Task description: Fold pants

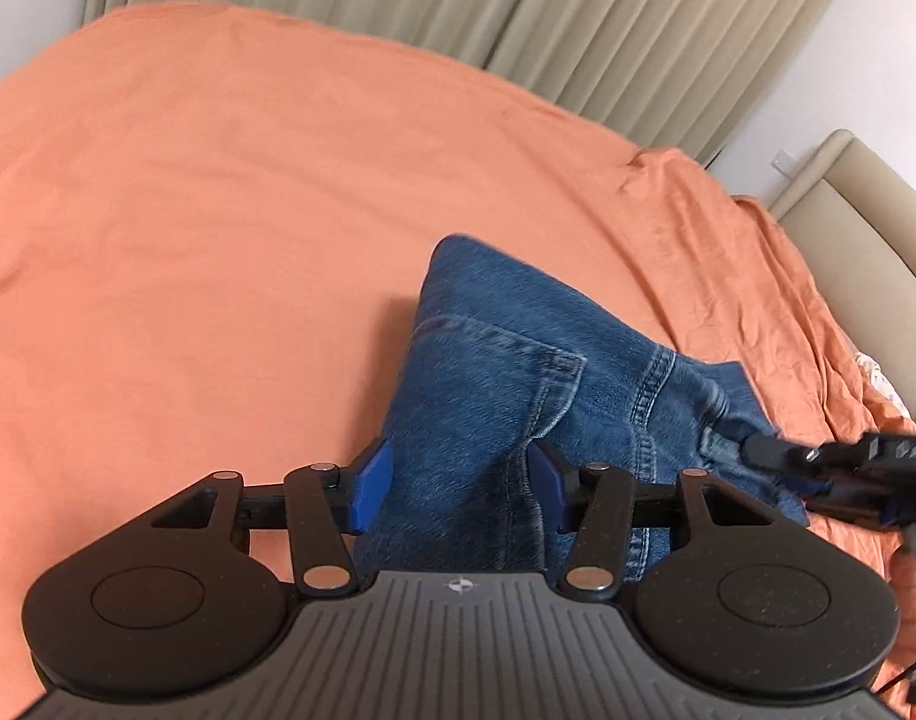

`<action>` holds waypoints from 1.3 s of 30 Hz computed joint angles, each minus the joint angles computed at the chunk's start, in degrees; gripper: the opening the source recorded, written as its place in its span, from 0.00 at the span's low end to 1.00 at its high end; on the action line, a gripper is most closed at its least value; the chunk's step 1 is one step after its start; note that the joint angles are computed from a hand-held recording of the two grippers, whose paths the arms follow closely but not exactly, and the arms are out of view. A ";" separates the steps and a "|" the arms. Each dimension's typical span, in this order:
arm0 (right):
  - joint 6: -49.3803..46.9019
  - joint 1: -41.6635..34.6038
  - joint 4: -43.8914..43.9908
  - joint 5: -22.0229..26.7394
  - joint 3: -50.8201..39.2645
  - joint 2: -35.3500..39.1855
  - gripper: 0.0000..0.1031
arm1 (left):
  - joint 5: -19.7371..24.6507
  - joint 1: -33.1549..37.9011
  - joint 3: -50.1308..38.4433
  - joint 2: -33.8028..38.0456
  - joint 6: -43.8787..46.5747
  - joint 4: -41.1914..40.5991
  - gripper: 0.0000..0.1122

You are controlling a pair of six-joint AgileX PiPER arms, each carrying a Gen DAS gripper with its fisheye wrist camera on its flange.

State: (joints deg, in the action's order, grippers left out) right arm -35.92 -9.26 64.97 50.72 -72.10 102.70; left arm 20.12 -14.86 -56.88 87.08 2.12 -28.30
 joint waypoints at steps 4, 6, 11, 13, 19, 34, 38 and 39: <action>-2.49 1.26 0.91 -4.92 3.05 2.30 0.08 | 0.37 -1.07 -1.27 1.89 -6.16 6.82 0.54; -2.71 1.81 1.46 -6.06 2.83 4.17 0.12 | 1.17 -1.12 -2.17 2.64 -7.64 8.44 0.54; -3.40 2.16 2.98 -6.98 1.18 6.93 0.33 | 1.26 -0.96 -2.23 3.44 -6.45 7.79 0.54; -4.70 1.20 5.29 -4.27 0.04 9.21 0.33 | 1.23 -0.98 -2.47 3.96 -6.64 8.14 0.55; -3.83 -0.82 11.77 5.47 -4.21 17.91 0.24 | 0.47 -1.64 -2.50 4.34 -9.20 9.55 0.55; 13.84 9.02 -21.00 7.69 -33.69 2.42 0.14 | -0.79 -0.51 -0.27 -8.63 -13.02 11.09 0.38; 20.11 8.05 -30.62 15.12 -49.09 5.99 0.14 | -0.65 -1.81 -1.43 -7.67 -13.52 11.25 0.38; 21.27 7.21 -32.12 17.20 -52.24 7.02 0.14 | -0.58 -2.14 -1.92 -7.02 -12.80 10.54 0.38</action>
State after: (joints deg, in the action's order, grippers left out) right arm -14.65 -2.05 32.85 67.92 -124.35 109.72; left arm 19.54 -16.99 -58.80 80.06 -10.69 -17.76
